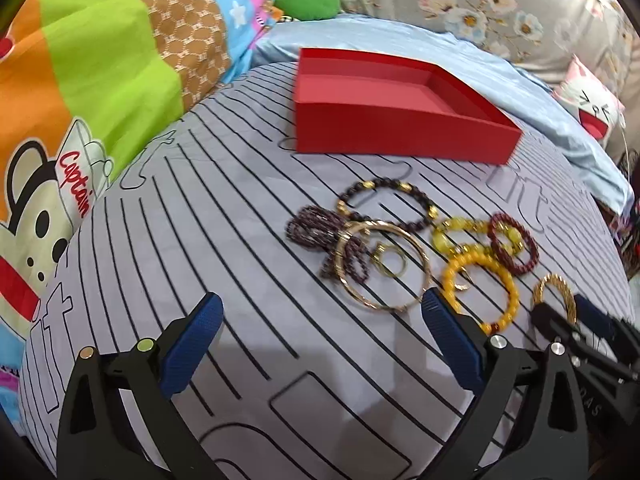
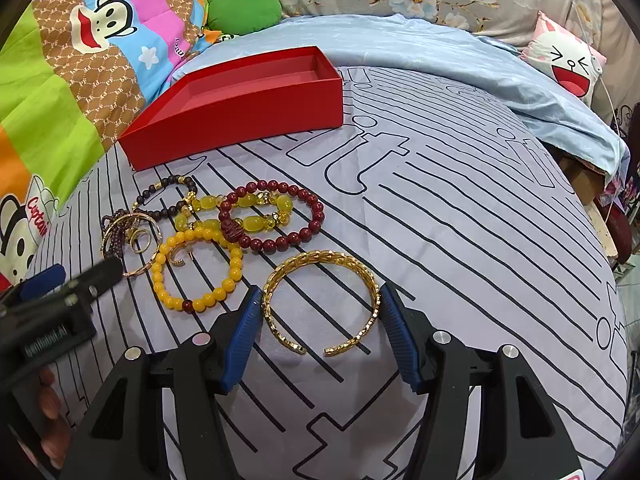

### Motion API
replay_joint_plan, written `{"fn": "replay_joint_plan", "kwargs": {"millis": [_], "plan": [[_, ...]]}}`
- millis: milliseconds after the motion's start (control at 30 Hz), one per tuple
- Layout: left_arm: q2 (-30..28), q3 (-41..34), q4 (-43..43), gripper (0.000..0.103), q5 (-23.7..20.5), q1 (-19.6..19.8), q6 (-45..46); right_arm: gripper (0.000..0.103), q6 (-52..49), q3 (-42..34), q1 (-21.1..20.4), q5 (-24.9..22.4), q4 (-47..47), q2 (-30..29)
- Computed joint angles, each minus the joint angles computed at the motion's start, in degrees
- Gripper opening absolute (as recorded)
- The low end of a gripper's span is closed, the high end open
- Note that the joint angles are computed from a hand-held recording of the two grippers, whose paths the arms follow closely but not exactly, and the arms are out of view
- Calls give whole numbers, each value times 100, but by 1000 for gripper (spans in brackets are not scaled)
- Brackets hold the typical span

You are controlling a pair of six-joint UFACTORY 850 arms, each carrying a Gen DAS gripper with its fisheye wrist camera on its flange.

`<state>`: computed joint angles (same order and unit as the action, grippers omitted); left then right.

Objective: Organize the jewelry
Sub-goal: 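Grasp the twisted gold cuff with the right tool while the left tool grasps the thin gold bangle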

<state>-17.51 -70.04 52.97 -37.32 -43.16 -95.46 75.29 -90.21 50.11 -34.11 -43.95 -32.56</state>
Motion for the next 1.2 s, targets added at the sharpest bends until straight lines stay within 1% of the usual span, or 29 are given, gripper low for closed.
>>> {"fn": "replay_joint_plan", "kwargs": {"millis": [133,200,267,333,400,433,500,533,567,633,667,767,800,833,867,900,967,1200], "plan": [[18,8,89,94,-116,-2,-47,59,8,1,-2,1,0,2],[4,-3,45,87,-99,29,21,59,10,-2,0,-3,-7,-2],[2,4,-105,73,8,92,123,59,11,-3,-1,4,-3,-3],[-7,16,-296,69,150,165,234,59,17,-11,2,-7,-5,-8],[-9,11,-231,67,142,155,190,59,9,-31,5,-36,-2,-20],[-5,7,-230,64,208,159,220,59,4,-45,10,-56,-1,-29],[-37,-41,-217,62,250,143,286,59,-9,-59,13,-72,2,-40],[-58,-65,-215,58,273,136,329,59,-16,-71,14,-82,8,-48],[-78,-90,-250,52,325,135,410,60,-19,-83,15,-91,10,-56],[-121,-136,-296,45,405,121,532,60,-21,-89,17,-99,9,-62],[-128,-143,-285,38,455,110,550,60,-16,-86,16,-92,6,-61],[-117,-133,-326,23,626,117,632,60,-16,-86,17,-95,6,-61],[-100,-108,-306,19,674,121,608,60,-18,-85,17,-95,5,-59],[-88,-92,-313,13,741,131,607,60,-21,-88,15,-96,6,-62],[-72,-69,-348,8,807,146,624,60,-16,-83,16,-90,7,-58],[-43,-33,-382,7,901,166,625,60,-14,-83,13,-82,8,-58],[-2,3,-380,4,948,165,598,60,-9,-86,14,-77,8,-60],[122,83,-271,4,907,67,565,58,161,21,20,8,-92,18]]}}
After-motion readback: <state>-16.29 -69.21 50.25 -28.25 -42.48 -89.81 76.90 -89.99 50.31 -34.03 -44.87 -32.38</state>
